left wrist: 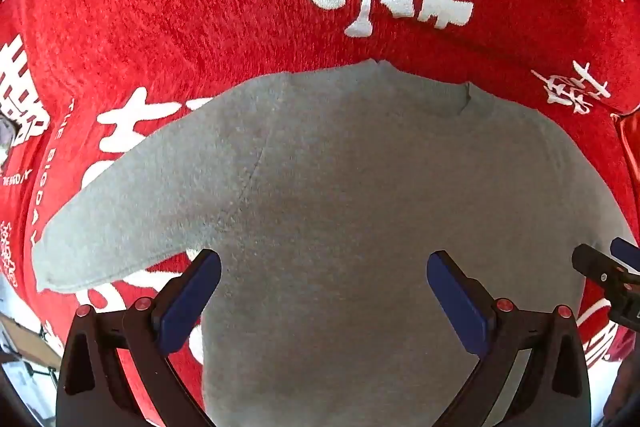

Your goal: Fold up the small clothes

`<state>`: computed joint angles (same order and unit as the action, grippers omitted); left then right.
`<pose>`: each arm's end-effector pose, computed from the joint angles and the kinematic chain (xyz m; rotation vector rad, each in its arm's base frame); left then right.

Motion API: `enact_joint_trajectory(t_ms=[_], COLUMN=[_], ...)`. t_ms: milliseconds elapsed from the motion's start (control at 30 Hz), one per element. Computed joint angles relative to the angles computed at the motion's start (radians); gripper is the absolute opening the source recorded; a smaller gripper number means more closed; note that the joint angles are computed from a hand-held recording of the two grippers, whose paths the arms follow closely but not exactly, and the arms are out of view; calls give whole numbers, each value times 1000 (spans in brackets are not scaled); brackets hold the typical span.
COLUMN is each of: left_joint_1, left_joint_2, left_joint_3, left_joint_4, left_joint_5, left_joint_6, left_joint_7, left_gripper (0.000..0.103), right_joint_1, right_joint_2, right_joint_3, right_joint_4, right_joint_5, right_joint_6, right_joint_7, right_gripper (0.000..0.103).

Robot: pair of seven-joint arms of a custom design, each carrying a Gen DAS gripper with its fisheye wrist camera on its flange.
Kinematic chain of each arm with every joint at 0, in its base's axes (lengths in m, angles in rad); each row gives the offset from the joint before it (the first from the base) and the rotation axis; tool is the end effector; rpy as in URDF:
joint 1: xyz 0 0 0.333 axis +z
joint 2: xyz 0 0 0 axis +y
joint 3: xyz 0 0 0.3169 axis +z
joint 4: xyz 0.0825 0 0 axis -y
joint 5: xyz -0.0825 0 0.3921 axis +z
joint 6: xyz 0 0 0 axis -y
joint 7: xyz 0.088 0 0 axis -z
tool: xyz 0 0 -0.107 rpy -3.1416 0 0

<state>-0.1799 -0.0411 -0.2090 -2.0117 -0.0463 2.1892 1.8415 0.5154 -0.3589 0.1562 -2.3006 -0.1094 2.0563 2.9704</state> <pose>0.5281 -0.2196 0.4905 -1.3532 2.6867 -0.2779 0.3624 0.2861 0.4957 -1.2771 2.7064 -0.1845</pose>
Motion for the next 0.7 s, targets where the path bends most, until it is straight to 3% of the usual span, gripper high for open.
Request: enact_joint_trajectory(t_ms=[267,700], left_joint_1=[-5,-5], left_joint_2=[11,-2], left_joint_3=[-3,-2], left_joint_4=[-6,-39], left_joint_5=[40,50], left_joint_6=[-24,-25], left_joint_7=[-22,-2], left_gripper=[103,103], right_joint_1=[7,18], right_joint_2=[-42,-29], right_joint_3=[-11,0], right_joint_4=[-63,-47], right_joint_5=[32,42], right_joint_6=[45,17], right_joint_7=[1,51], right_gripper=[103,103])
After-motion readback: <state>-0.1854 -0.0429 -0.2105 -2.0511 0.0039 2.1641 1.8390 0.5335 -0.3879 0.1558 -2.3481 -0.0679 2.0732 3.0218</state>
